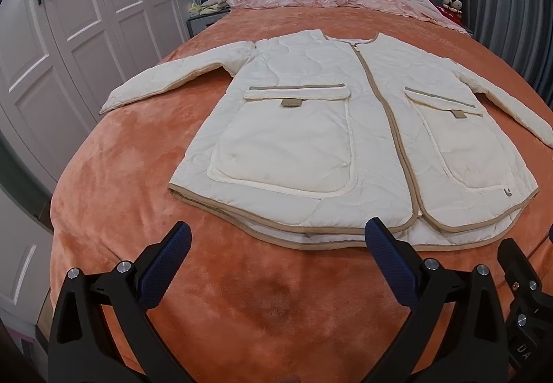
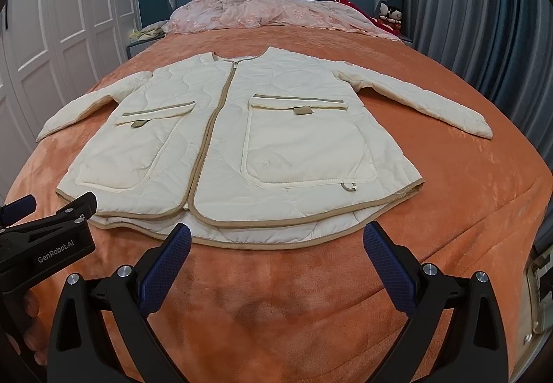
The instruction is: Fold large clothes
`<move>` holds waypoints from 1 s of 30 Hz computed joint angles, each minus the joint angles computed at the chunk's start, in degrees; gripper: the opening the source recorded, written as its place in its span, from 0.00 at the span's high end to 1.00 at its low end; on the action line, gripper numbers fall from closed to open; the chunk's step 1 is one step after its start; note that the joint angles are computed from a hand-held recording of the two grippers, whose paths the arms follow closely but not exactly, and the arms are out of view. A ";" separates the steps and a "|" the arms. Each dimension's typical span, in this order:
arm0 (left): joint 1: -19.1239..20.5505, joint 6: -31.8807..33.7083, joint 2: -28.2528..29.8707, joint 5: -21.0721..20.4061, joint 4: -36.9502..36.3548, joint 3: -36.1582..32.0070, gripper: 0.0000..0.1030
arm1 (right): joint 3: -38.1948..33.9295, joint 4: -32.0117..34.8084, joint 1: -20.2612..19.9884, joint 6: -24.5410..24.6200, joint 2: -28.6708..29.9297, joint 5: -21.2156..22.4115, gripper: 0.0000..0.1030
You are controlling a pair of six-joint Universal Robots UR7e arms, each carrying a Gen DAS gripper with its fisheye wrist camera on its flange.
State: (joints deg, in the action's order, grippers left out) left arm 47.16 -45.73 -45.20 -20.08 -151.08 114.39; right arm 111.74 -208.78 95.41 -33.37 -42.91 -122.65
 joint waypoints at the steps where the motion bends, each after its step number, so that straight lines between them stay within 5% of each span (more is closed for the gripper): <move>1: -0.02 -0.32 -0.03 0.06 0.37 -0.01 0.05 | 0.05 -0.11 -0.02 0.02 0.02 0.04 0.05; 30: 0.10 -1.62 -0.09 -0.15 0.76 0.41 0.05 | 0.03 -0.08 0.06 -0.20 0.08 -0.17 0.05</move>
